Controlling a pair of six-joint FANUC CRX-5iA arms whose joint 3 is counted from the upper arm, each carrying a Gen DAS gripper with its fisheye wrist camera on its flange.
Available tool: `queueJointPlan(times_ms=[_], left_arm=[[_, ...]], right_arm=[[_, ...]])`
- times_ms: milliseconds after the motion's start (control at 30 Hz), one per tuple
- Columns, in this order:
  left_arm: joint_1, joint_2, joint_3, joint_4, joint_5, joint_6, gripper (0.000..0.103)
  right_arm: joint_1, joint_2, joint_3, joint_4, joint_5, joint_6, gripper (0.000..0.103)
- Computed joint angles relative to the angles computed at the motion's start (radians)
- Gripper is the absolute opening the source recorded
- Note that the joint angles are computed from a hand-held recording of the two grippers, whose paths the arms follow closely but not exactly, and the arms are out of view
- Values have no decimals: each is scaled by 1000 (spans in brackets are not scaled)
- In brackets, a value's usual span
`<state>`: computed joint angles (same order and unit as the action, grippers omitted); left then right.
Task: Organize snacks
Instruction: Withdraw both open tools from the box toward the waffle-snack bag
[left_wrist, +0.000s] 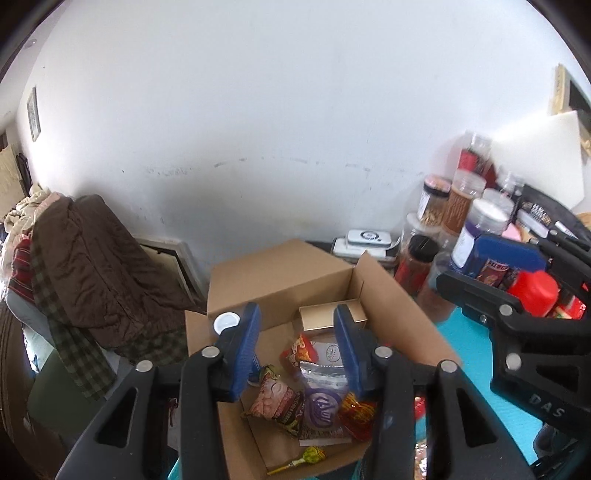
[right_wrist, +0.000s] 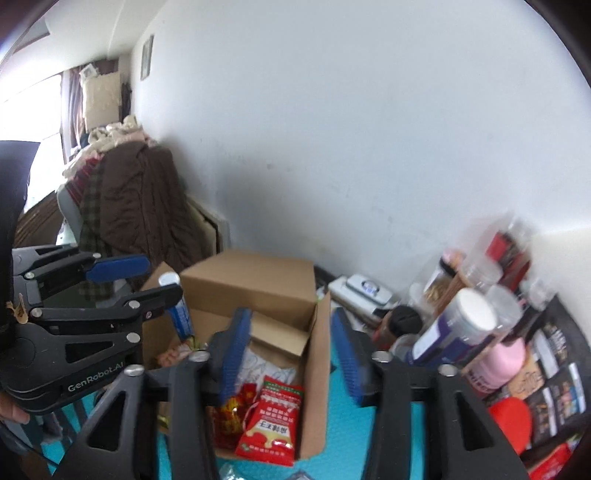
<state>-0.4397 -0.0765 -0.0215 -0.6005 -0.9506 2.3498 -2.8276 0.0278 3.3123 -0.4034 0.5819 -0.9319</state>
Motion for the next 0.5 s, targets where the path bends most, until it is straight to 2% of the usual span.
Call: queueJointPlan(times_ms=[33,100,167,367,500], left_arm=[[-17,-13,0,-20,-7,17,64],[-53,-37,-3,-76,-24,63,75],[-99,-58,2,-137,-60,105,76],[-166,-121,-7,-194,-108,144,77],[-215,-149,-13,-227,-139,166,77]], right_arm=[[-2,19,17,-22,-12,18,55],[-2,46,39,-42,-25,34,55],[-2,76,58,-52,-38,38,60],[-3,161,120,-88,-69,49,79],[-6,215,166,-124,-76,72,79]])
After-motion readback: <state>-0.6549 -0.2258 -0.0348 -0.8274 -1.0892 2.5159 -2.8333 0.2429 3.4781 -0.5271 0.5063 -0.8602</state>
